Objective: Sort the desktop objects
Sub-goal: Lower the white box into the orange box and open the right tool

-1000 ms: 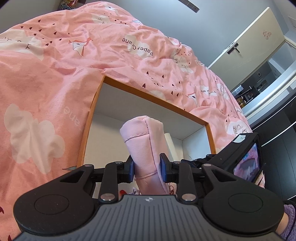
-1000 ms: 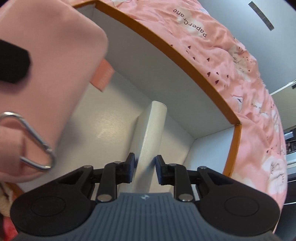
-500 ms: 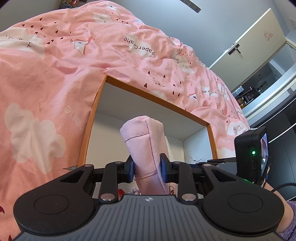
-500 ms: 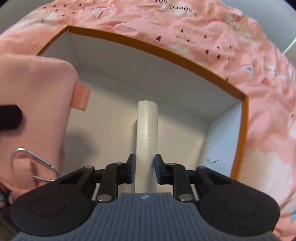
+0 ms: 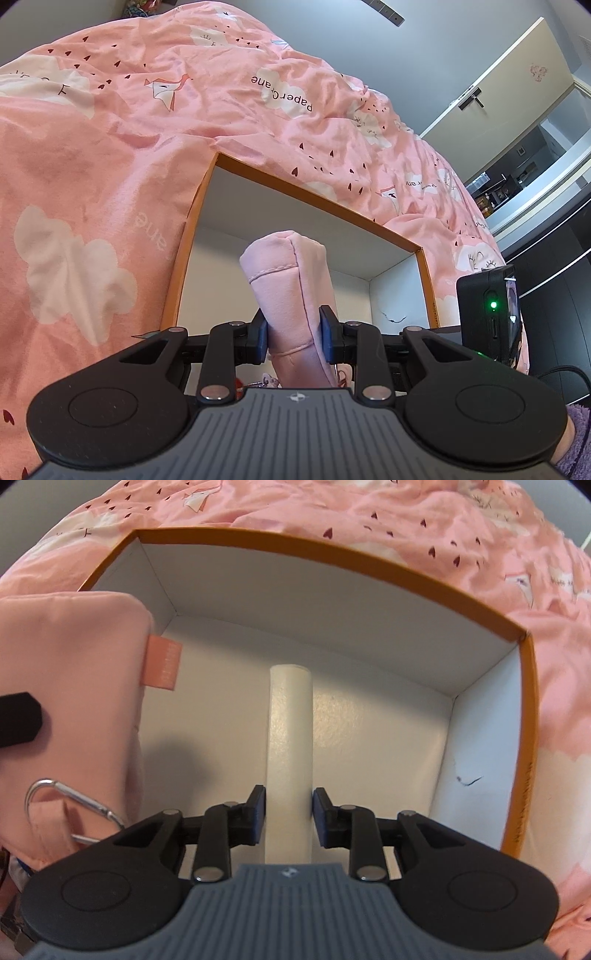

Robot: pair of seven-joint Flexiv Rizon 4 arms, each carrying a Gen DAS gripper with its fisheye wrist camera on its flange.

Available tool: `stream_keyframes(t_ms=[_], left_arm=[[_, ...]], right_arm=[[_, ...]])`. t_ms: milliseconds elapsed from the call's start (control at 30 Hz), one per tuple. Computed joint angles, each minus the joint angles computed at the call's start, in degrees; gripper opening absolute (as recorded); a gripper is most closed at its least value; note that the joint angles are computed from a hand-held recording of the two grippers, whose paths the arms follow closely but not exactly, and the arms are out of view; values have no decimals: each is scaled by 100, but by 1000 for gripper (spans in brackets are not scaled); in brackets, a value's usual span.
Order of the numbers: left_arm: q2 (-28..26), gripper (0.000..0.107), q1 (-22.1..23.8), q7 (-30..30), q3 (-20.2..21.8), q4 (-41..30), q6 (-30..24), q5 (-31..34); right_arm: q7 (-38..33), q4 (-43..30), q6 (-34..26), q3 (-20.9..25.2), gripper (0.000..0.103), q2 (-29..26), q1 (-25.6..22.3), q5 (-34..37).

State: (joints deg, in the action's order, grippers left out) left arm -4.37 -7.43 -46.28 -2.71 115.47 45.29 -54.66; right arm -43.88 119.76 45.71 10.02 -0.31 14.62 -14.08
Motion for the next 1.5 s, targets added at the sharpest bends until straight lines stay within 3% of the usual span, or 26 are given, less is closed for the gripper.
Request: stream_keyframes(t_ms=[133,333,533,767,1000,1100,1267,1333,1367,1500], left_arm=[[-13,31,18,-19,8,-23,-22,34],[-21,31,4,24,-12,-10,-14,18],[16,31,-34,73,-18,27,13,-5],[19,31,-34,73,-6,24,-8,-13],[21,31,-35,52,-4,29,3,-32],[13,31,-34,41,-5,25,10,-24],[21,31,-48,23,-9,41,122,-13],[27,31,-71,19,-16,45,291,65],[24,31,-69,21,-15,36,298,87],[5,31,-62,47,-26,-8,238,138]], right_arm=[[327,29,-112,-13,29,49,-20,-198],[689,-156,-1433,5,29,-147,139,-1993],[573,-183,-1767,-24,29,-295,222,-2227],[218,-256,-1443,0,30,-128,192,-1684],[-72,-390,-1026,27,30,30,114,-330],[-70,-349,-985,78,30,54,146,-240],[-653,-172,0,38,31,43,76,477],[-1052,-265,199,14,28,-39,48,1172],[-1131,-310,219,4,21,-94,37,1377],[-952,-344,125,-36,16,-283,29,1101]])
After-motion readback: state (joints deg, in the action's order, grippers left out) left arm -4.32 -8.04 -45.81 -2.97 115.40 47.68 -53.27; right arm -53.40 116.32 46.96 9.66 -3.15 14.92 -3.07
